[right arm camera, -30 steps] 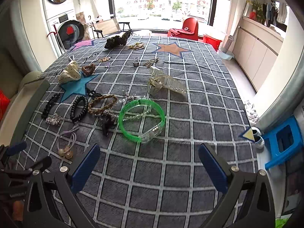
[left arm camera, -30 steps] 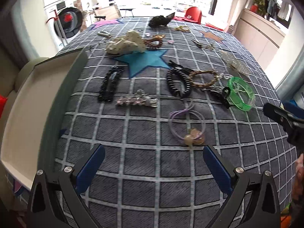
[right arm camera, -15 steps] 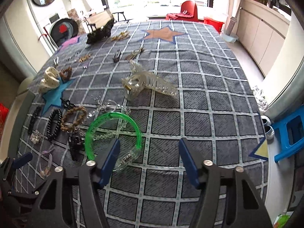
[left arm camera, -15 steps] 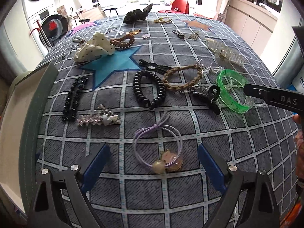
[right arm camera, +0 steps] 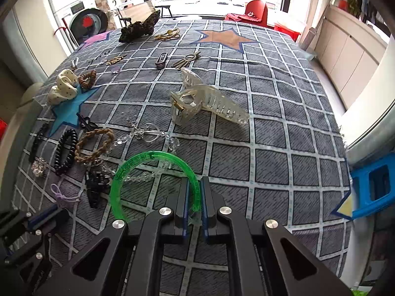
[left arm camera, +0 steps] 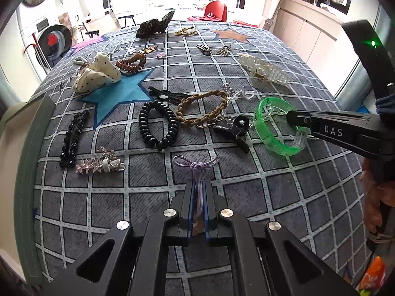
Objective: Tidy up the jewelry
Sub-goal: 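Grasp the purple hair tie with the left tool while the right tool grasps the green bangle, then carry the purple hair tie and green bangle with both tools over the white tray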
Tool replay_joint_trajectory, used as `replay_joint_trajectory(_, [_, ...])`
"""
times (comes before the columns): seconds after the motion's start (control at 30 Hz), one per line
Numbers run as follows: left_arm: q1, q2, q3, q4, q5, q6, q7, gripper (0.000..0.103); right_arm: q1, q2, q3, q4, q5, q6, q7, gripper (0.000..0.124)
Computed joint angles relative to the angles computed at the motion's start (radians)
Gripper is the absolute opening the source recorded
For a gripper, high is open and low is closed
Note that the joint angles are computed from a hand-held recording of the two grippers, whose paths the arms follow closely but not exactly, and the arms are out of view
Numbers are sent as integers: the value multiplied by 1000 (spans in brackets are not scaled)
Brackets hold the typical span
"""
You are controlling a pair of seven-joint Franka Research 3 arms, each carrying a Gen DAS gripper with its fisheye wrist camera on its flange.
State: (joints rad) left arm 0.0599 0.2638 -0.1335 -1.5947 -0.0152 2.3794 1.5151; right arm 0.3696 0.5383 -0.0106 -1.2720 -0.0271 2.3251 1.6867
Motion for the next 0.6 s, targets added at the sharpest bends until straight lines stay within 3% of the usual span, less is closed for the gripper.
replay_joint_trajectory(0.3, [32,-105,6,-105,-110,66,68,8,-17,-117,28,-140,58,75,-7,8])
replay_joint_trajectory(0.6, [49,-181,39,-173,-155,129,114,8,22,-137,47,-117,46,77,-24,8])
